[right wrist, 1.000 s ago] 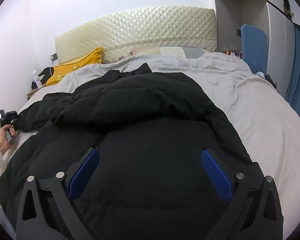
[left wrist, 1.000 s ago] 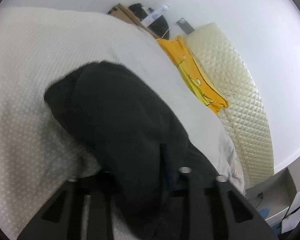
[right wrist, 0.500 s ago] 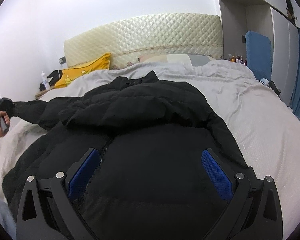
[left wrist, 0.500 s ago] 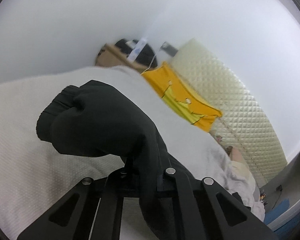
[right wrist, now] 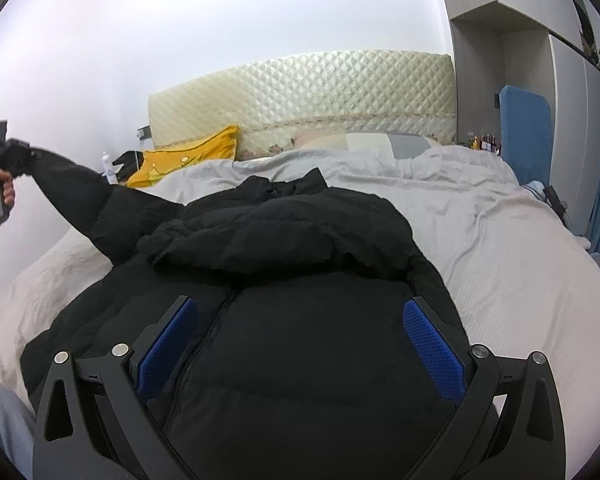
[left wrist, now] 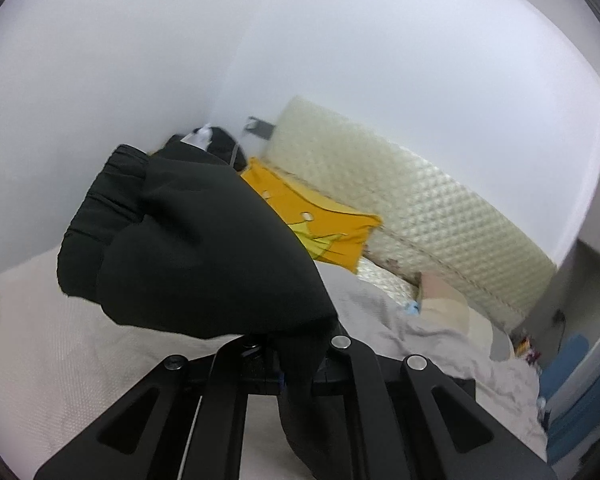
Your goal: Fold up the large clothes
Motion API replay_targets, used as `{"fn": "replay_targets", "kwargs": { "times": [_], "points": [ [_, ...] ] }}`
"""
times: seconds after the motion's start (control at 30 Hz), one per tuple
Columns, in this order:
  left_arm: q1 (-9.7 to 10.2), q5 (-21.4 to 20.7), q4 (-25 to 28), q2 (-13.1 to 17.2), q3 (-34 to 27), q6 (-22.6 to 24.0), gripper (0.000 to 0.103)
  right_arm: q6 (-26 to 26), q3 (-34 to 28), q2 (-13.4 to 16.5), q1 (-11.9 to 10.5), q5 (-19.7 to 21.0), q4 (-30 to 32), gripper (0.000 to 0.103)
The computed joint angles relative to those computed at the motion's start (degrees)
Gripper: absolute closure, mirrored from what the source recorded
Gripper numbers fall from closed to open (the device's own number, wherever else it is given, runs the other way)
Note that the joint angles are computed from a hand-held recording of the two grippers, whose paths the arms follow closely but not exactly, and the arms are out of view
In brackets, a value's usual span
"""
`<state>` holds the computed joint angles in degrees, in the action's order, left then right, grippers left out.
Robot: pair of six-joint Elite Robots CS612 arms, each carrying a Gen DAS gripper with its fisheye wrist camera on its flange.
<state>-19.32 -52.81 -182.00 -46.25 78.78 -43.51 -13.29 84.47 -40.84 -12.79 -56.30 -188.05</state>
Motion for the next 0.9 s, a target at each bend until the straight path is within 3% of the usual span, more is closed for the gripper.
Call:
{"fn": "replay_targets", "kwargs": {
  "times": [0.2,0.43,0.6,0.9],
  "points": [
    [-3.72,3.26,4.04,0.34,-4.98,5.93,0.098,-0.09,0.24,-0.27,-0.87,1.59,-0.88,0.0],
    [-7.83,4.03,8.91,2.46,-12.59,12.64,0.097,1.85,0.08,-0.38,-2.09,3.39,-2.16,0.0],
    [-10.61,3.44,11.04,5.61,-18.51,17.34,0.097,3.31,-0.37,-0.3,-2.92,4.48,-2.51,0.0],
    [-13.49,-3.63,15.73,14.75,-31.4,19.88,0.093,5.7,-1.17,0.04,-3.87,5.53,-2.56,0.0]
  ]
}}
